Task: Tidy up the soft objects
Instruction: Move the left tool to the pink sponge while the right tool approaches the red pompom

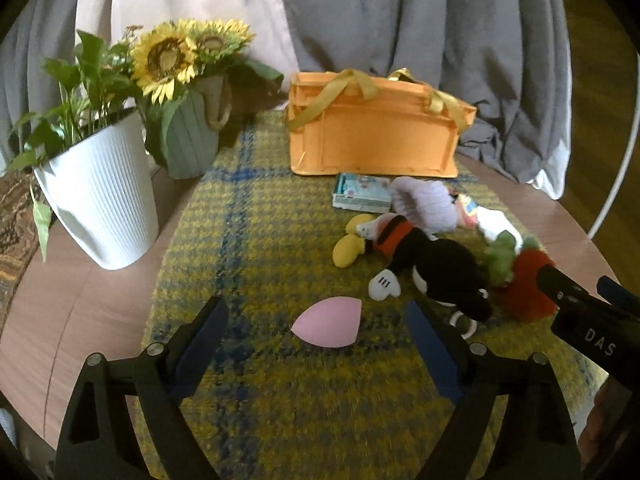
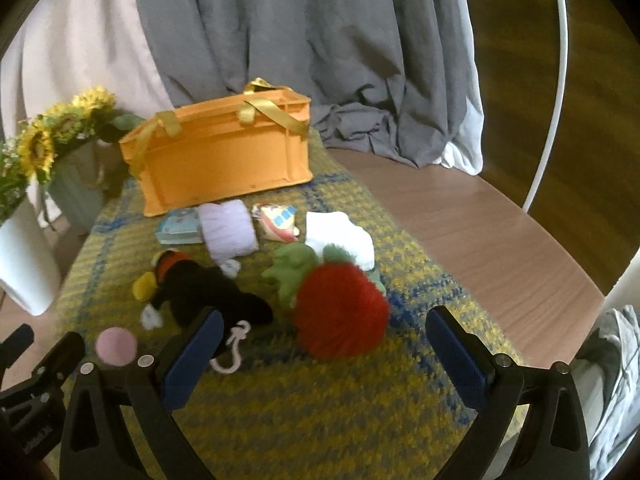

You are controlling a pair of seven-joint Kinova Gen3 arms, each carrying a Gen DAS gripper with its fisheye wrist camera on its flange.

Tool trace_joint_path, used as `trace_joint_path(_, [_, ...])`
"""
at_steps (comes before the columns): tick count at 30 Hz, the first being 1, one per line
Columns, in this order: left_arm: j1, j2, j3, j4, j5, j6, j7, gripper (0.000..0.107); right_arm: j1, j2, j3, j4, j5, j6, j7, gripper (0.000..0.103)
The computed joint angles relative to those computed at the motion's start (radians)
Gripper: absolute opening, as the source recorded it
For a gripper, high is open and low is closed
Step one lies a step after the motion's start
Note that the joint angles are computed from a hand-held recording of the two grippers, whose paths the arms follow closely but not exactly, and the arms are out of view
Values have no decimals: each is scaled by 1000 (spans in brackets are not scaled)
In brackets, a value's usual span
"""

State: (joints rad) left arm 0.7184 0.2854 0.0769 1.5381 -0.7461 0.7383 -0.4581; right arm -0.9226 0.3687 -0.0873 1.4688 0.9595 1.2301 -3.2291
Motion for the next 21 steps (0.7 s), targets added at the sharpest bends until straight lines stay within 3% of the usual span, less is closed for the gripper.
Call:
trace_joint_path(10, [76,134,-40,-144,-15,162,121,87,116,5,20,59,-50,-193,122,100])
trace_joint_path(14, [92,164,-58,-171,-10,177,138,85,148,7,32,77,-68,-263,176,96])
trace_joint_path(21, [85,202,-76,-192,8,176,128,69,171,15,53,99,-106,-362,223,88])
